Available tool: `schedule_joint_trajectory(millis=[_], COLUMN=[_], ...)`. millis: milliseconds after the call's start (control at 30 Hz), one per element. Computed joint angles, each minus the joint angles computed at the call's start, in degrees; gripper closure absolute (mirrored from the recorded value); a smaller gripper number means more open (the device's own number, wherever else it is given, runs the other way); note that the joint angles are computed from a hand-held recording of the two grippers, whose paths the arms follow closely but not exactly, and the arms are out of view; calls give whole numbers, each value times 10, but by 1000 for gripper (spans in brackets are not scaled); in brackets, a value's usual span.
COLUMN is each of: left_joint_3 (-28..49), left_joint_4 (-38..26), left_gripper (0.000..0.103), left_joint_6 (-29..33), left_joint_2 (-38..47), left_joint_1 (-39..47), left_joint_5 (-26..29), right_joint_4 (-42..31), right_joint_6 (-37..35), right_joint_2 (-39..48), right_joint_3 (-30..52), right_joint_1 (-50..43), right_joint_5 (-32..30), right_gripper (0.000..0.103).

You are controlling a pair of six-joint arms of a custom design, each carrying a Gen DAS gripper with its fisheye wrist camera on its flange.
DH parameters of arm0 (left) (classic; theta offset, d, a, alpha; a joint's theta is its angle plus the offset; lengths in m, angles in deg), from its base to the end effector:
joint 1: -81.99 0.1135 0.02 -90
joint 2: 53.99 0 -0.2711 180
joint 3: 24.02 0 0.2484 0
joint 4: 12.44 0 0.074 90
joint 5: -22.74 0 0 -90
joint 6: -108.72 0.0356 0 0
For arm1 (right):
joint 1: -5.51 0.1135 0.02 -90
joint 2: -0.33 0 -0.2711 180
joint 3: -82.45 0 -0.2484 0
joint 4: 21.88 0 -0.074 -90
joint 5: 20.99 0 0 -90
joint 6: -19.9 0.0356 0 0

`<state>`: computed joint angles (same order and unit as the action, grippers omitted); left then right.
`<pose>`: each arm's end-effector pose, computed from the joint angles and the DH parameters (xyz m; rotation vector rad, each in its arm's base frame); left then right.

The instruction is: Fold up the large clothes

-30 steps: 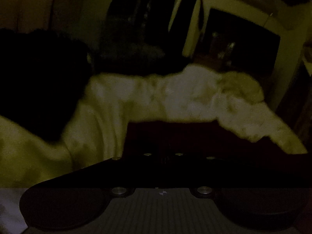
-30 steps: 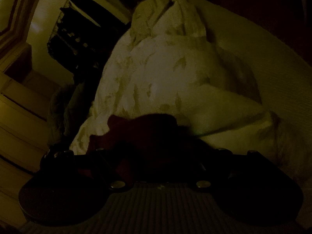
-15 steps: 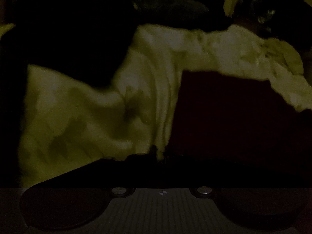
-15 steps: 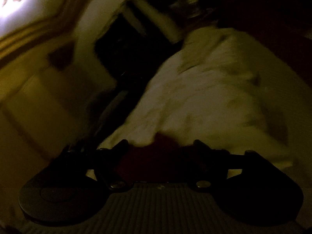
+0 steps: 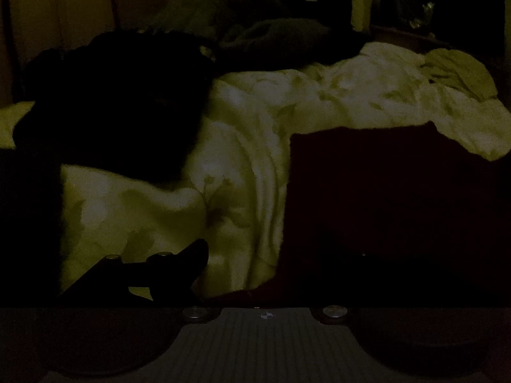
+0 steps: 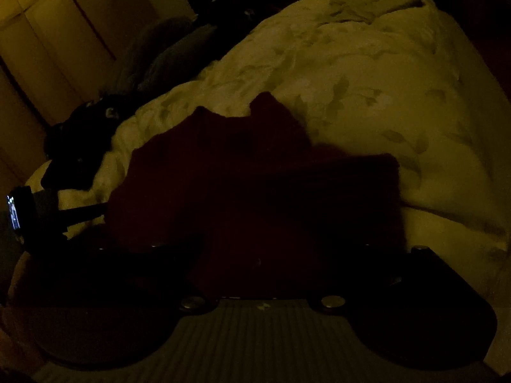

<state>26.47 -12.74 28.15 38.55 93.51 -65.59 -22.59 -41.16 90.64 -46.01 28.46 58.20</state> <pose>0.2917 0.0584 0.1441 -0.0273 2.3143 0.1526 0.2730 0.1228 0.1598 0.0179 2.3404 0.6816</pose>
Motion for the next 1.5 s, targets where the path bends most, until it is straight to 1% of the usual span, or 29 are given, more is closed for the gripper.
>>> schedule_joint_trajectory(millis=[100,167,300,433,500,567,600,667,767,833,867,933,1000,1100,1200,1267,1300,1367,1400,1433,1467,1500], left_joint_3=[-20,-33,-48,-49,-48,-46,-39,-18,34,74,93,113,112,86,70,76,74,66,68,73,80,86], left_joint_4=[-7,-24,-85,-181,-240,-301,-339,-413,-519,-581,-613,-648,-668,-669,-673,-695,-692,-670,-663,-661,-666,-670], left_gripper=[0,0,0,0,0,0,0,0,0,0,0,0,0,0,0,0,0,7,17,22,23,26], left_joint_6=[31,51,65,92,125,166,192,249,349,415,450,511,568,613,643,655,656,642,628,610,600,596], left_joint_2=[-41,-81,-169,-263,-317,-367,-387,-406,-388,-343,-315,-272,-262,-303,-323,-310,-307,-303,-295,-283,-267,-254], left_joint_1=[-12,-19,-17,-19,-13,13,40,119,291,388,428,476,507,520,518,515,516,512,510,506,503,499], left_joint_5=[-11,-11,24,49,65,101,133,209,322,370,385,409,432,430,423,412,412,408,407,407,407,408], right_joint_4=[1,-20,-76,-155,-207,-263,-296,-368,-448,-489,-507,-533,-560,-573,-570,-578,-578,-569,-547,-514,-495,-478], right_joint_6=[16,30,47,88,122,150,163,210,298,374,413,478,535,585,603,617,617,626,623,614,612,606], right_joint_2=[-22,-41,-96,-183,-249,-319,-349,-406,-462,-497,-507,-506,-481,-435,-407,-382,-372,-368,-378,-394,-405,-409], right_joint_3=[-16,-14,-8,-12,-16,-18,-16,-10,-10,-18,-22,-26,-21,-12,-6,5,8,6,-5,-24,-37,-47], right_joint_1=[18,28,53,88,120,167,195,276,398,488,529,600,655,707,737,757,762,774,776,773,772,765], right_joint_5=[23,40,80,103,122,152,173,239,328,387,413,467,513,550,558,565,565,570,570,564,559,552], right_gripper=[16,14,9,9,9,9,8,7,7,7,8,9,13,15,16,20,22,30,32,38,44,47])
